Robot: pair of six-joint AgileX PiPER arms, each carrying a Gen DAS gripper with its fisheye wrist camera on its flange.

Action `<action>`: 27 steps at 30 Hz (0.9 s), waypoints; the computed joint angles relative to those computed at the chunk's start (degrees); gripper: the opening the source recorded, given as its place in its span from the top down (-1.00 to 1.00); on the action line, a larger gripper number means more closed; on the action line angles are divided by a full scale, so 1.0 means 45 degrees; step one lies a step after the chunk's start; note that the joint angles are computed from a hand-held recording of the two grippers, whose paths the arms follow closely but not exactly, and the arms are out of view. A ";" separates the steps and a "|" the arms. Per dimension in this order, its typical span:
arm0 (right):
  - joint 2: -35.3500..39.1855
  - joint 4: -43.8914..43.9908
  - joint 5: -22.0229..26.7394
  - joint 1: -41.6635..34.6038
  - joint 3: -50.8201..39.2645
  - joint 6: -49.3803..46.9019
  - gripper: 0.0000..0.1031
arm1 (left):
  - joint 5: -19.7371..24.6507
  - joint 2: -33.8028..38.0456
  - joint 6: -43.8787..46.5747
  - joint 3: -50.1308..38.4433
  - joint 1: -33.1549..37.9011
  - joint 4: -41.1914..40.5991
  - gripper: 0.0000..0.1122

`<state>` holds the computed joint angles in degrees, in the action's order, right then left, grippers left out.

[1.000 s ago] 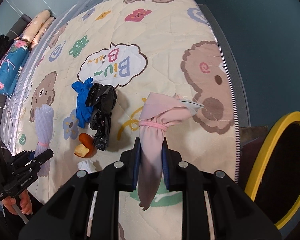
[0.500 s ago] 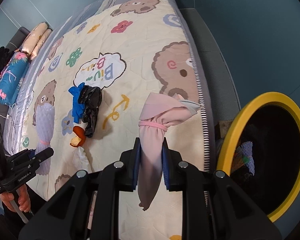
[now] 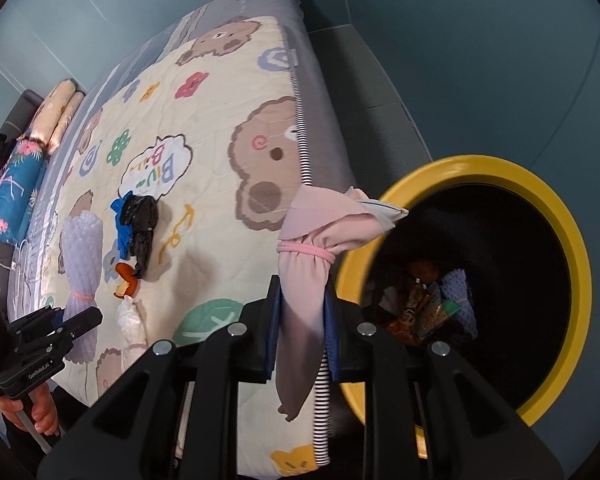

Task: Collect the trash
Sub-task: 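Carry the foam net and pink cloth with both tools over the bin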

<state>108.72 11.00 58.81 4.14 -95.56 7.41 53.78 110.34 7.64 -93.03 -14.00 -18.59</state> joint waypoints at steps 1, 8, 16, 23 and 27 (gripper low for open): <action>-0.0116 0.0052 -0.0038 -0.0201 0.0162 -0.0096 0.63 | 0.0110 0.0165 -0.0117 -0.0321 -0.0254 -0.0008 0.50; -0.0842 0.0425 -0.0358 -0.1635 0.1183 -0.0743 0.63 | 0.0808 0.1370 -0.0782 -0.2482 -0.1765 0.0191 0.50; -0.1166 0.0617 -0.0395 -0.3113 0.1729 -0.1368 0.63 | 0.1879 0.3071 -0.1309 -0.5290 -0.3036 0.0149 0.50; -0.1063 0.0828 -0.0444 -0.4012 0.1795 -0.1754 0.62 | 0.2479 0.4341 -0.1632 -0.7290 -0.3696 -0.0096 0.50; -0.0967 0.0945 -0.0431 -0.4393 0.1780 -0.1976 0.62 | 0.2940 0.5157 -0.1846 -0.8483 -0.3917 -0.0202 0.50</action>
<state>104.37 15.25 56.87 -15.63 -87.55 -1.48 67.01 133.55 -0.67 -131.20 -31.62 -19.50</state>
